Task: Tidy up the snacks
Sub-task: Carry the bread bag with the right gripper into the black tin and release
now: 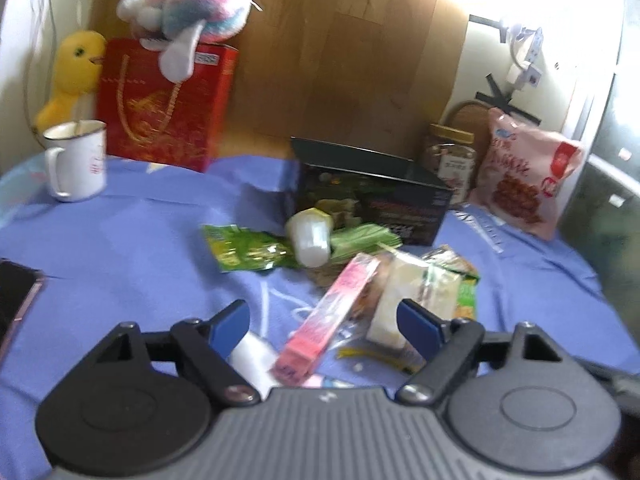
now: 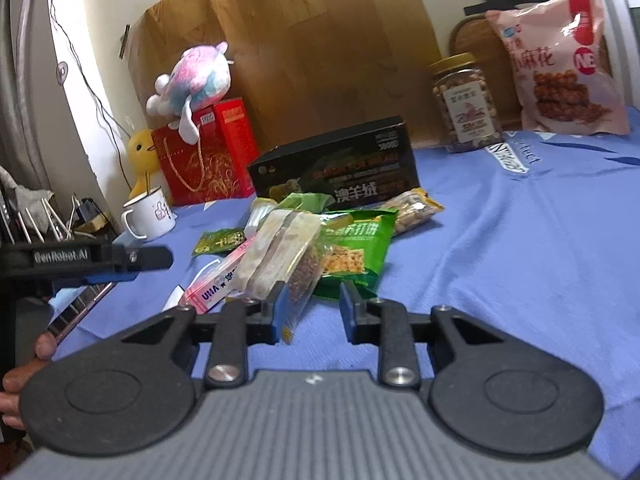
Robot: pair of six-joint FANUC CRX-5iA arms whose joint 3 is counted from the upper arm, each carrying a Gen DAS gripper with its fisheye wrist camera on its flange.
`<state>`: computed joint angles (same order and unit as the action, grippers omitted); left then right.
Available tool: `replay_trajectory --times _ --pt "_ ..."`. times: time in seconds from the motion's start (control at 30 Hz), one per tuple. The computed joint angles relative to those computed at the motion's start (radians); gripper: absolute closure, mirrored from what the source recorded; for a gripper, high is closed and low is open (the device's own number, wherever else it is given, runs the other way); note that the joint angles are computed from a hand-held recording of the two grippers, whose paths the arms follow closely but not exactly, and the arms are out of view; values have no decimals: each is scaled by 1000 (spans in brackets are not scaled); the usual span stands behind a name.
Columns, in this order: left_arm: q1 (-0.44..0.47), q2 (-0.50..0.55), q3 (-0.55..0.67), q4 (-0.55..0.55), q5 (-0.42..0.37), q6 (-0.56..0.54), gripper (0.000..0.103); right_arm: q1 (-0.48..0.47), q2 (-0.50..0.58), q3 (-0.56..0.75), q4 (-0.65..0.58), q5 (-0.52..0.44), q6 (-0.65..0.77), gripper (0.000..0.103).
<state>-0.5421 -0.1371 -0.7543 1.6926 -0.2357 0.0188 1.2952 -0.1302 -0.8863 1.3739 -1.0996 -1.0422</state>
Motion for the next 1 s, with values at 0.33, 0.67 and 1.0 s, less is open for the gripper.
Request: replay_trajectory --times 0.33,0.67,1.0 --pt "63 97 73 -108 -238 -30 40 -109 9 14 31 194 92 65" --pt "135 246 234 -433 -395 250 48 -214 27 21 106 313 150 62" --pt "116 217 292 -331 -355 225 49 -311 -44 -4 323 323 85 67"
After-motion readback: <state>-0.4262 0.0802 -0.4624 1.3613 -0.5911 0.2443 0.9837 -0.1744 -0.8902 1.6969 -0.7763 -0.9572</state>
